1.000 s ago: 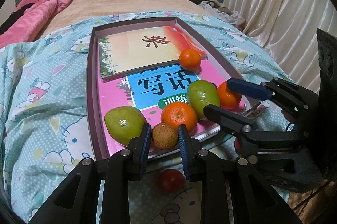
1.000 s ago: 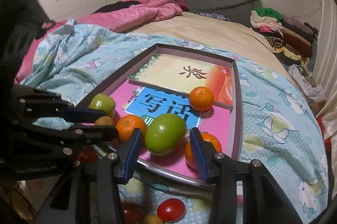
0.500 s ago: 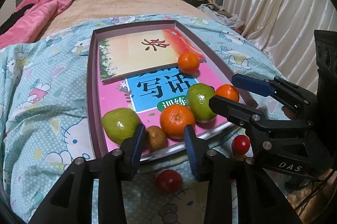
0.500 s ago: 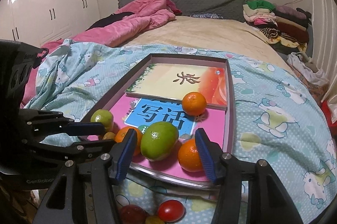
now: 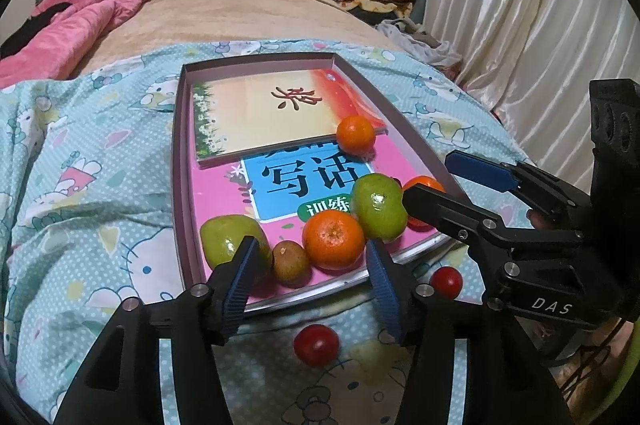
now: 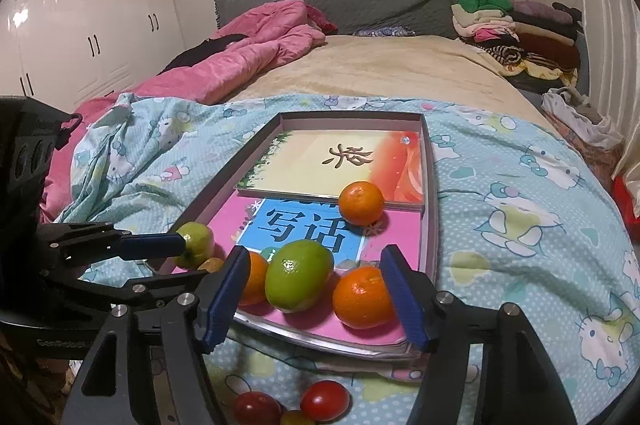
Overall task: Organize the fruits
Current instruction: 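Open the left tool to release the kiwi on the workbook, then withdraw both open tools from the box toward the cherry tomatoes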
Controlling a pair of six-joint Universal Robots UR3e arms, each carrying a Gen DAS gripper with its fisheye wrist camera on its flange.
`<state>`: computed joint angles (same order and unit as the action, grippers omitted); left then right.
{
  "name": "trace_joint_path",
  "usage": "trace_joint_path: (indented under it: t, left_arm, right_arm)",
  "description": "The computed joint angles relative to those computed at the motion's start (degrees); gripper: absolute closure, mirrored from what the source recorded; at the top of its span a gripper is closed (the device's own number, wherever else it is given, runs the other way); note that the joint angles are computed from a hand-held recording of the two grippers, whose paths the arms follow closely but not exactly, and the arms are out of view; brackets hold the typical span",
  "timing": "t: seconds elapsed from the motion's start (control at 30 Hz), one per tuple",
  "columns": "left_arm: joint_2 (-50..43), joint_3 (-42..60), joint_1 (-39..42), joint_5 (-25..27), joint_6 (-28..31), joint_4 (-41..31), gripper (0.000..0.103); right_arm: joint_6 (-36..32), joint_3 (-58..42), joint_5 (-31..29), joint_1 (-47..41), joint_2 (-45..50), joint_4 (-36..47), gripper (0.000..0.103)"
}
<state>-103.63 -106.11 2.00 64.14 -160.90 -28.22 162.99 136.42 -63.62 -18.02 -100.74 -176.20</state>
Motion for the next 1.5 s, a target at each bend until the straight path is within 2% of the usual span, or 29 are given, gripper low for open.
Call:
trace_joint_path:
  t: [0.37,0.47,0.77,0.93,1.03,1.5]
  left_arm:
    - [2.1,-1.81,1.92,-1.55,-1.72,2.07,0.028]
    - [2.58,-2.19,2.77,-1.99,-2.81,2.28,0.027]
    - [5.34,-4.65,5.39,-4.03,-2.99,2.51,0.027]
    - [6.29,-5.59,5.67,-4.13,-3.5,3.0,0.027]
    - [7.02,-6.5,5.59,-4.09,-3.4,4.03,0.022]
    - [9.81,-9.57,4.25,-4.57,-0.98,3.9,0.022]
  right_arm:
    - [0.42,0.16,0.71,-0.78,-0.85,0.18,0.033]
    - [0.75,0.37,0.56,-0.95,-1.22,0.06,0.027]
    - [1.55,2.36,3.63,-5.47,-5.46,1.01,0.027]
    - [1.19,4.06,2.95,-6.72,-9.02,1.27,0.027]
    - [0.92,4.82,3.36,-7.15,-10.5,1.55,0.024]
    - [-0.43,6.52,5.76,-10.03,-15.95,7.16,0.023]
